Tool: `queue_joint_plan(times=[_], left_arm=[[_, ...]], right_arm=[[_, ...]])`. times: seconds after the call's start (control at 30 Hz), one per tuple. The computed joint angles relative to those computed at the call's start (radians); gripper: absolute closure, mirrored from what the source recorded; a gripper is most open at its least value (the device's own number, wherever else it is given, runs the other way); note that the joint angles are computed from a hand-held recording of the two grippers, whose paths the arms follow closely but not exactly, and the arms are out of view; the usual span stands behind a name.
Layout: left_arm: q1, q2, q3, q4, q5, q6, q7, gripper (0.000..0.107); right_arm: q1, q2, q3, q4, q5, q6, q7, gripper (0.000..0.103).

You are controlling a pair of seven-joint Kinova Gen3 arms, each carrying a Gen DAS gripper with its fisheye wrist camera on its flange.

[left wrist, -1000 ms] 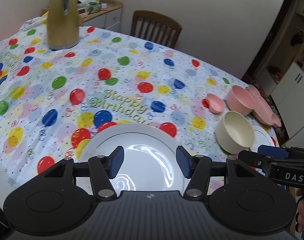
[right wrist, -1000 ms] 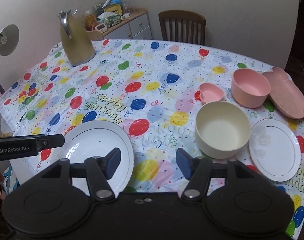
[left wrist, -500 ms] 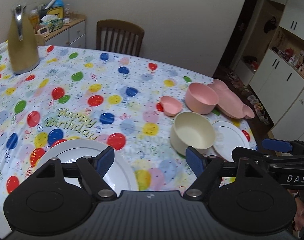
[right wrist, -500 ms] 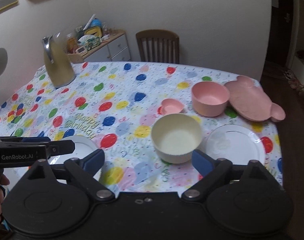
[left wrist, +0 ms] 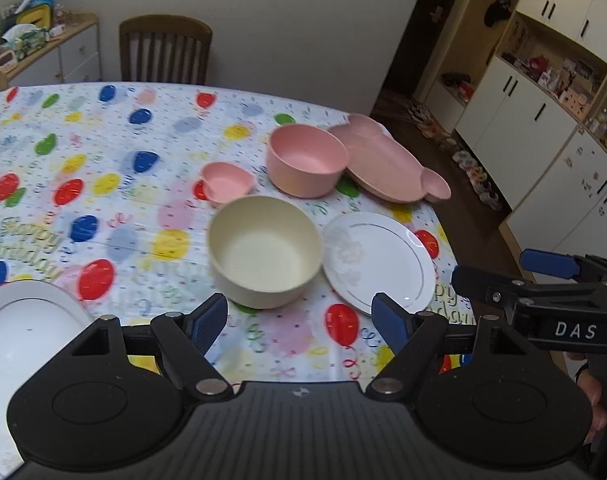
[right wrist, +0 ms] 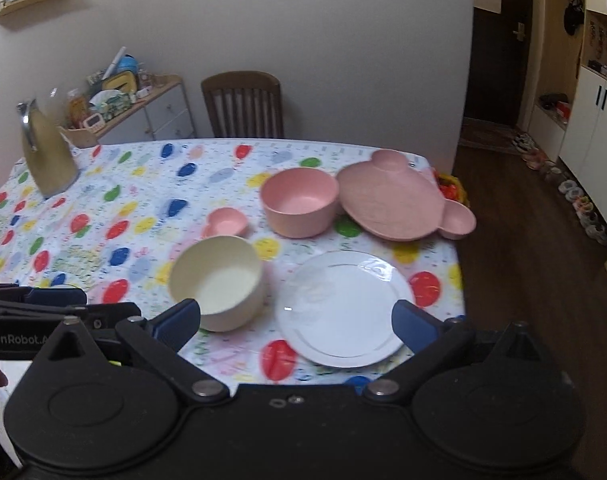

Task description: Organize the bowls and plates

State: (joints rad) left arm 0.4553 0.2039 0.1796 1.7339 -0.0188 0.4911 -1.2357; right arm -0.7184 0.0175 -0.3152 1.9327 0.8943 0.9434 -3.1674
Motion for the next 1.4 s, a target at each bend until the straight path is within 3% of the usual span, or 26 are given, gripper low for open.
queue_joint_plan(times=[0.4,0.87,0.97,1.03,1.4], left_arm=[[0.105,0.192,-0.03,-0.146,-0.04,0.039,0.105,0.029],[0.113,0.306,-0.032,-0.233,-0.014,0.035,0.091,0.03],[0.092,0.332,-0.014,-0.262,0.015,0.059,0.067,0.045],[0.092,0.342,-0.019,-0.27,0.023,0.062,0.063,0.047],[0.059,0.38,-0.001,-0.297,0.101,0.068,0.024,0.072]], right_arm=[[0.172,-0.001,0.092,0.088,-0.091,-0.185,0.221,0.007],[0.291,0.128,0.211,0.034,-0.262,-0.401,0.599,0.031],[0.308,0.15,0.228,0.019,-0.326,-0.427,0.684,0.039],[0.316,0.165,0.235,0.006,-0.368,-0.434,0.742,0.048],[0.404,0.211,0.25,-0.03,-0.633,-0.469,1.034,0.075]])
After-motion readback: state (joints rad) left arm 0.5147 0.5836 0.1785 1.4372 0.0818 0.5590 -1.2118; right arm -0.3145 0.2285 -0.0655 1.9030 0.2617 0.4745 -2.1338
